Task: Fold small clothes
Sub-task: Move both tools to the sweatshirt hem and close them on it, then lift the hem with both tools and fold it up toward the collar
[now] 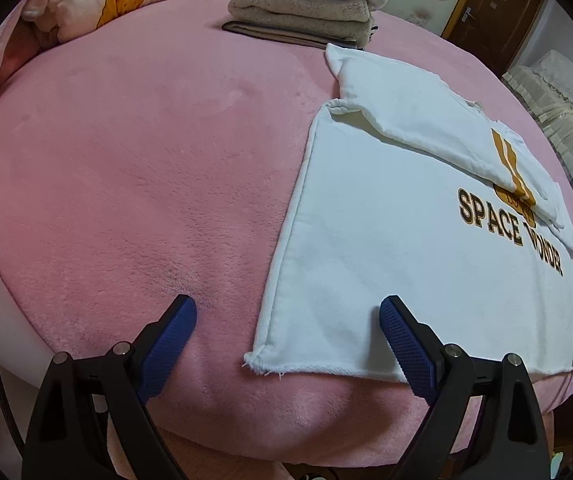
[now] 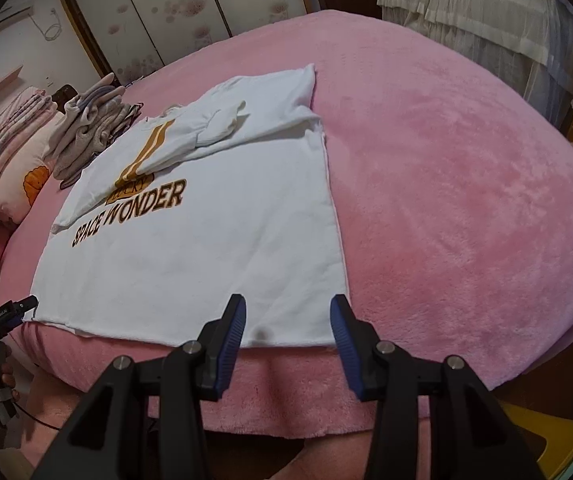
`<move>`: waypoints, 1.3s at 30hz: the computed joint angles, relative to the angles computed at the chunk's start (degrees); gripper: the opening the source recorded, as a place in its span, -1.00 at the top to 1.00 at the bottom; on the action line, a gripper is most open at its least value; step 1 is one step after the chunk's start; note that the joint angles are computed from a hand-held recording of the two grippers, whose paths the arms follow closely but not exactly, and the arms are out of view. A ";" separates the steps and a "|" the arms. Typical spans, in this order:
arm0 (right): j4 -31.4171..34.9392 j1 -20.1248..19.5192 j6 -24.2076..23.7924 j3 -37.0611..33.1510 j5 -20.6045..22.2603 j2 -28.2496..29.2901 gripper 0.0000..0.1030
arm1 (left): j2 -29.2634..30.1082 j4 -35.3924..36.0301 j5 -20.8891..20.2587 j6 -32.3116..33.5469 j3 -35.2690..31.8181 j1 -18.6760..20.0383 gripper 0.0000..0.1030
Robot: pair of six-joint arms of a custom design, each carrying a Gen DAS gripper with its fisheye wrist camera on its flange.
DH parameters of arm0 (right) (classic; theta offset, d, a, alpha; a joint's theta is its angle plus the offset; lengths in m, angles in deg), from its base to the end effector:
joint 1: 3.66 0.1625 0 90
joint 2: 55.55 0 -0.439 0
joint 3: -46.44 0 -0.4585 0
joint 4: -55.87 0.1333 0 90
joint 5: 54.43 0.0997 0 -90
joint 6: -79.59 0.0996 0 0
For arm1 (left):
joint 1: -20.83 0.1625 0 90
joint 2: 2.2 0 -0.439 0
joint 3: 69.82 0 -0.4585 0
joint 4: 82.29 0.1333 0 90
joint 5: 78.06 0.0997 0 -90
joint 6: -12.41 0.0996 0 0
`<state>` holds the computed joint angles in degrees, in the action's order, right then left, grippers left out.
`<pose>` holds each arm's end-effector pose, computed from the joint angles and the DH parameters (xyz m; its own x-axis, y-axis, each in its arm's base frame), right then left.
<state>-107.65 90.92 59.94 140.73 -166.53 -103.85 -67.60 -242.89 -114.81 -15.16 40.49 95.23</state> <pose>0.1547 -0.7316 0.1248 -0.8591 -0.2037 0.4696 -0.3819 0.8659 -0.3231 0.0377 -0.6575 0.2275 -0.7058 -0.5556 -0.4394 -0.0951 0.6890 -0.7185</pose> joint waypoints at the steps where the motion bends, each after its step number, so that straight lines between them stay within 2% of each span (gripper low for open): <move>1: 0.70 -0.33 0.60 -0.38 0.28 0.16 0.14 | 0.08 -0.54 -0.85 0.33 -0.08 0.35 -0.79; 7: 2.38 -1.18 0.83 -1.17 2.04 0.41 0.15 | -0.12 -3.87 -4.25 2.49 0.45 1.48 -0.80; 11: 0.23 -1.34 -0.59 -0.04 2.23 -0.46 0.15 | -0.89 -5.84 -6.59 4.46 1.33 1.77 -0.79; 16: 1.61 -2.58 1.32 -0.06 3.02 -1.15 0.15 | -1.29 -6.43 -10.92 7.60 1.63 2.18 -0.77; 21: 3.62 -3.70 2.83 -0.13 5.47 -1.41 0.15 | -1.35 -7.40 -13.37 10.30 2.00 2.61 -0.76; 25: 5.02 -4.73 3.56 0.07 7.82 -1.81 0.19 | -2.56 -10.69 -17.52 10.76 3.38 3.93 -0.66; 30: 6.51 -6.15 5.09 0.48 11.40 -2.50 0.30 | -3.33 -11.47 -20.15 9.80 3.95 4.86 -0.39; 35: 6.97 -7.19 6.33 0.46 13.70 -2.28 0.30 | -3.30 -12.77 -22.18 9.62 4.20 5.85 -0.36; 37: 7.12 -7.20 6.19 0.43 13.95 -2.28 0.35 | -3.22 -13.45 -22.21 9.27 4.37 5.85 -0.22; 38: 7.76 -7.23 6.04 0.37 14.33 -2.34 0.50 | -3.38 -13.41 -22.64 9.04 4.47 5.90 0.12; 39: 8.71 -7.32 6.03 0.22 14.86 -2.39 0.61 | -3.67 -13.28 -24.04 8.65 4.57 6.26 0.56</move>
<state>-98.93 83.61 65.97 140.95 -151.67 -106.24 -71.27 -256.17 -138.85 -6.51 45.06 101.50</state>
